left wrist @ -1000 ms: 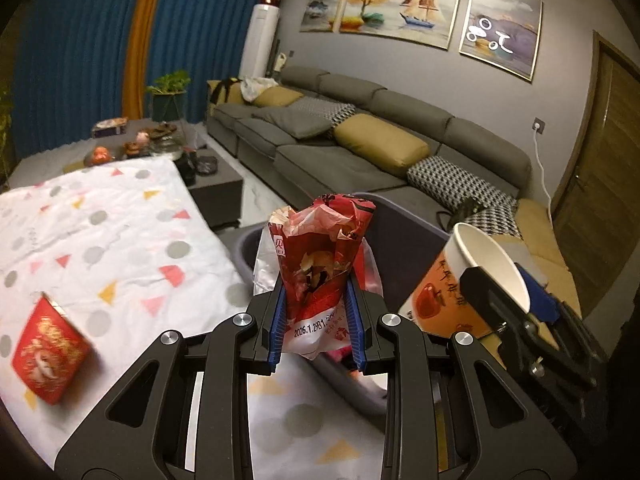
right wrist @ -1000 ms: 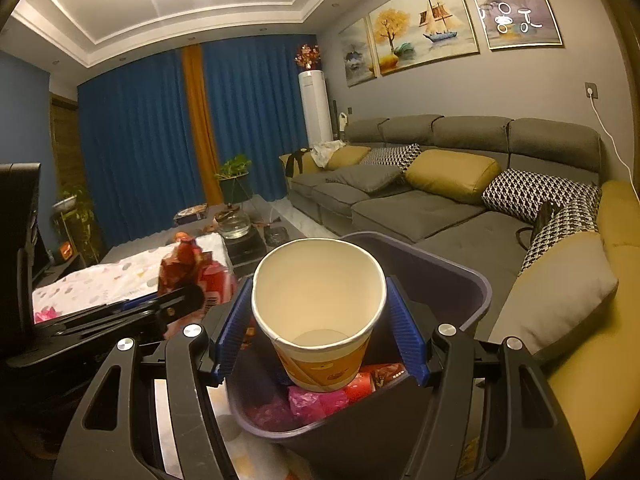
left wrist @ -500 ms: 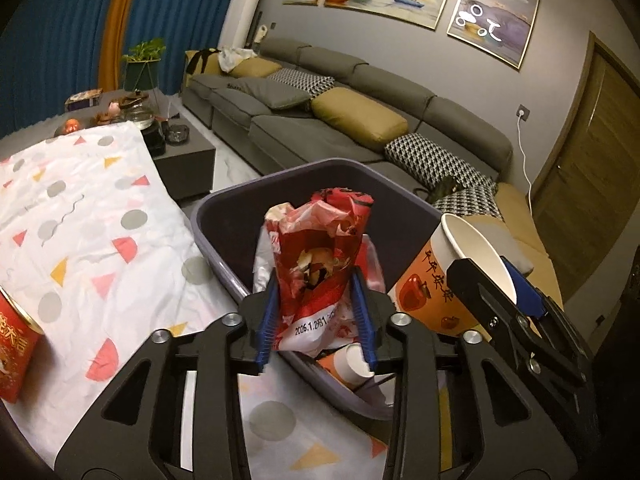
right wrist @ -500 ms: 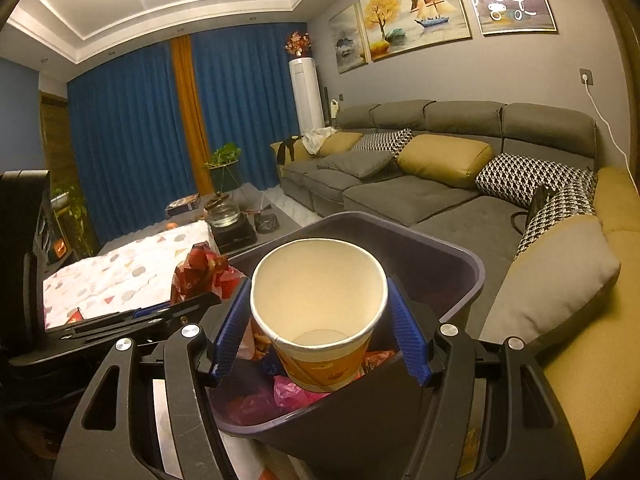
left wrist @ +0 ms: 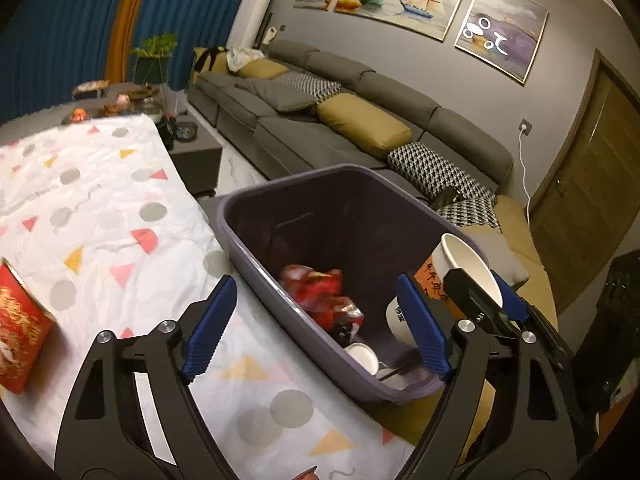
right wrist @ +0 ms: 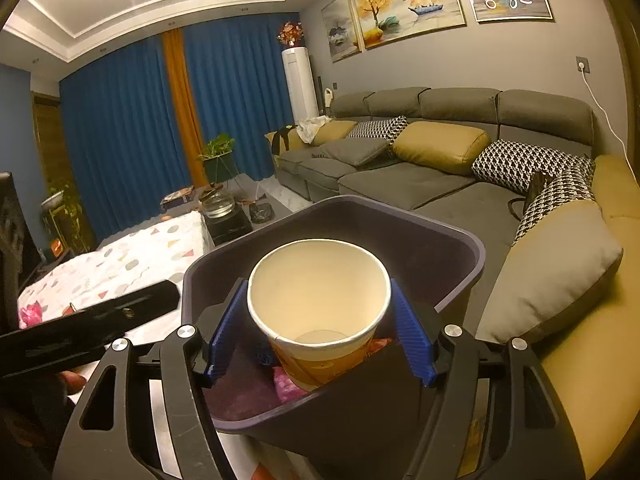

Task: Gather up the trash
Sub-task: 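Open both tools to drop the wrapper and cup into the bin, then move both open tools back over the bed toward the red cup and pink bag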

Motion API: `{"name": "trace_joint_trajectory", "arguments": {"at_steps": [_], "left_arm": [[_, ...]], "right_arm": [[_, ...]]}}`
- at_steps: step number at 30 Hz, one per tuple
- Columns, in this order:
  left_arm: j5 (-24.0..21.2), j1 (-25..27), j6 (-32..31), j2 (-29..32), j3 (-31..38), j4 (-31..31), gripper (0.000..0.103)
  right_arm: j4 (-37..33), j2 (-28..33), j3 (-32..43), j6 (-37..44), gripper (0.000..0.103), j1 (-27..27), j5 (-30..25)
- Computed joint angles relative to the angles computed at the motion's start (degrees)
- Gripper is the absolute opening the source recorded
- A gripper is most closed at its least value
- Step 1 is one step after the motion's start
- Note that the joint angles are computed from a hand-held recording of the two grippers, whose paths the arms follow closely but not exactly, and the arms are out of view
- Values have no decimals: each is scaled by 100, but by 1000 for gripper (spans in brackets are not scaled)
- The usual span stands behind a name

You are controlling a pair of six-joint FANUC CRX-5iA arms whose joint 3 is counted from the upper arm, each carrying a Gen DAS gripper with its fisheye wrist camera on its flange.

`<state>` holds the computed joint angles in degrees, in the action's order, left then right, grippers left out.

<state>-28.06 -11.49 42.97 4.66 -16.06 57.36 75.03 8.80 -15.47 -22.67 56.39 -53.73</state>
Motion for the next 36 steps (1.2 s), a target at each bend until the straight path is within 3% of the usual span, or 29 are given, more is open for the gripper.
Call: {"name": "trace_joint_trajectory", "arguments": {"at_steps": [4, 7, 14, 18, 23, 31, 36], "left_arm": [[381, -9, -321, -388, -406, 277, 90], [626, 60, -212, -653, -609, 144, 94], [813, 522, 900, -1285, -872, -1172, 97], [640, 944, 1674, -1689, -941, -2043, 97], [367, 1531, 2205, -2160, -1029, -2673, 97], [93, 2643, 2398, -2971, -1430, -2968, 97], [-24, 3397, 2112, -3397, -1744, -2866, 97]], "right_arm": [[-149, 88, 145, 193, 77, -3, -17], [-197, 143, 220, 230, 81, 27, -107], [-325, 201, 366, 332, 85, 268, -473], [-347, 285, 491, 496, 86, 485, -555], [-321, 472, 830, 718, 87, 719, -427], [-307, 995, 1575, 1161, 88, 1015, -104], [-454, 1484, 2206, 1513, 88, 1186, -169]]}}
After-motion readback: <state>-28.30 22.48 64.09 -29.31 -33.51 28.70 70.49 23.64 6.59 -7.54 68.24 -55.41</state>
